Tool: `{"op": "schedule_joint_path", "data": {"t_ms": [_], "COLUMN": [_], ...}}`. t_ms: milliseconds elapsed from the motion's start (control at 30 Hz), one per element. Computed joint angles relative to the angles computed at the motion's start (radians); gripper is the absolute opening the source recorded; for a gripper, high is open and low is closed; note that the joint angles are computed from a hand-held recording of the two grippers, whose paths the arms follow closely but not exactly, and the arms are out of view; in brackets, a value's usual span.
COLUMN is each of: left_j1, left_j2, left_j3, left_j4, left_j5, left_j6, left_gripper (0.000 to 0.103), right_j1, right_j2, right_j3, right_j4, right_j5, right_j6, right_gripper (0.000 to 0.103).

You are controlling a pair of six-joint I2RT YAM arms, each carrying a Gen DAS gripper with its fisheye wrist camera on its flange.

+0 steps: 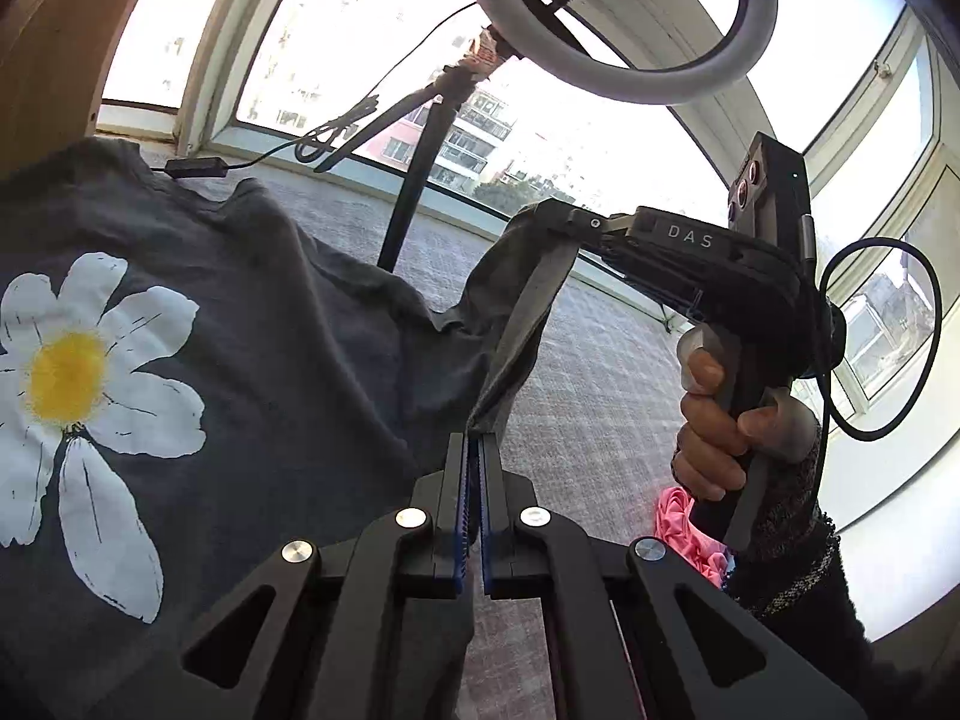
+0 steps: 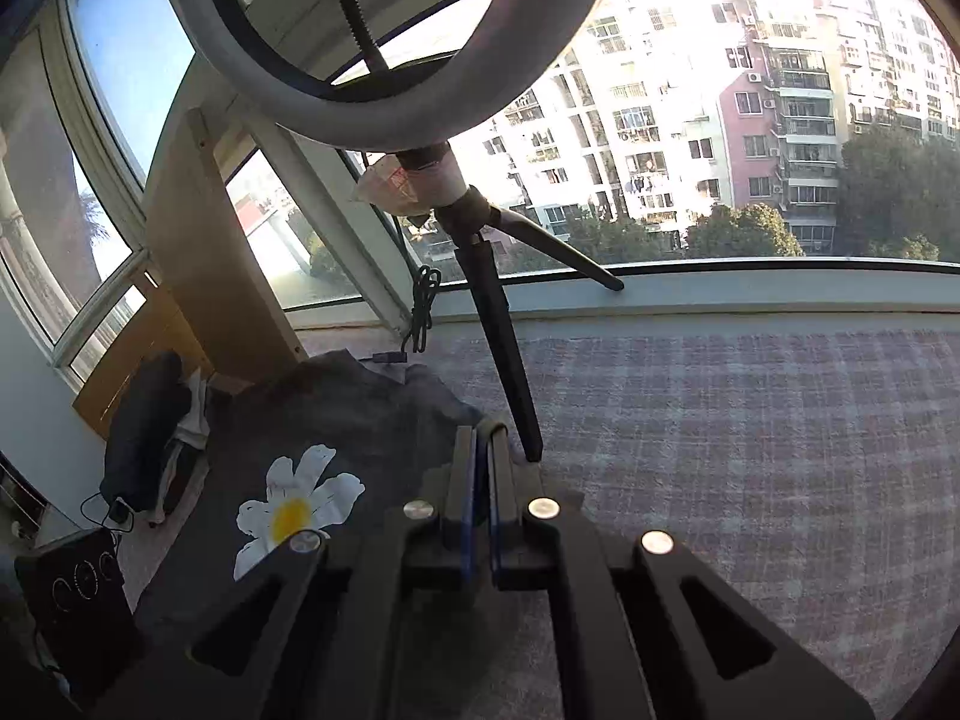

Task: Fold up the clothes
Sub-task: 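Lay the folded side flat with the right gripper and release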

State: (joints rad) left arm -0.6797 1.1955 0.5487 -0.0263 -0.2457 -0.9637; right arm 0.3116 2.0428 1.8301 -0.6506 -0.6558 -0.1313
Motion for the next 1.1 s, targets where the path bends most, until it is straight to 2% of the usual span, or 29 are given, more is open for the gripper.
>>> {"op": "schedule_joint_path", "data": {"t_ms": [100, 133, 233, 300, 333, 467, 567, 667, 733, 800, 867, 933, 1033, 1100], "left_j1": [0.046, 0.057, 0.079, 0.078, 0.046, -0.242, -0.602, -0.960, -1.098, -1.194, -1.249, -1.255, -1.264, -1.273], "left_j2": [-0.091, -0.097, -0.132, -0.208, -0.278, -0.493, -0.500, -0.402, -0.280, -0.166, -0.120, -0.023, 0.111, 0.223], "left_j3": [-0.095, -0.110, -0.141, -0.172, -0.179, -0.148, -0.061, 0.065, 0.149, 0.224, 0.220, 0.244, 0.266, 0.304], "left_j4": [-0.052, -0.077, -0.169, -0.231, -0.290, -0.541, -0.762, -1.015, -1.123, -1.188, -1.091, -1.014, -0.858, -0.772], "left_j5": [-0.006, -0.010, -0.006, -0.001, -0.019, -0.128, -0.316, -0.476, -0.511, -0.518, -0.535, -0.517, -0.489, -0.444], "left_j6": [-0.064, -0.069, -0.086, -0.117, -0.135, -0.274, -0.526, -0.889, -1.035, -1.124, -1.122, -1.117, -1.090, -1.066], "left_gripper": [0.002, 0.002, 0.000, 0.000, 0.000, 0.000, 0.001, 0.001, 0.001, 0.001, 0.003, 0.006, 0.007, 0.007], "right_j1": [0.148, 0.189, 0.283, 0.255, 0.232, 0.112, -0.033, -0.218, -0.319, -0.380, -0.408, -0.392, -0.251, -0.115], "right_j2": [0.090, 0.153, 0.284, 0.253, 0.219, 0.065, -0.059, -0.176, -0.272, -0.400, -0.537, -0.689, -0.902, -0.993], "right_j3": [0.123, 0.207, 0.393, 0.349, 0.314, 0.180, 0.135, 0.131, 0.086, -0.056, -0.252, -0.500, -0.861, -1.016], "right_j4": [-0.044, -0.107, -0.253, -0.248, -0.255, -0.341, -0.493, -0.669, -0.764, -0.821, -0.853, -0.819, -0.656, -0.529], "right_j5": [0.080, 0.103, 0.270, 0.192, 0.150, -0.004, -0.086, -0.181, -0.187, -0.159, -0.129, -0.080, 0.018, 0.076], "right_j6": [-0.001, -0.018, -0.031, -0.014, -0.016, -0.082, -0.167, -0.265, -0.362, -0.465, -0.557, -0.586, -0.484, -0.360], "right_gripper": [0.004, 0.005, 0.007, 0.009, 0.016, 0.020, 0.020, 0.020, 0.029, 0.030, 0.030, 0.030, 0.030, 0.030]}}
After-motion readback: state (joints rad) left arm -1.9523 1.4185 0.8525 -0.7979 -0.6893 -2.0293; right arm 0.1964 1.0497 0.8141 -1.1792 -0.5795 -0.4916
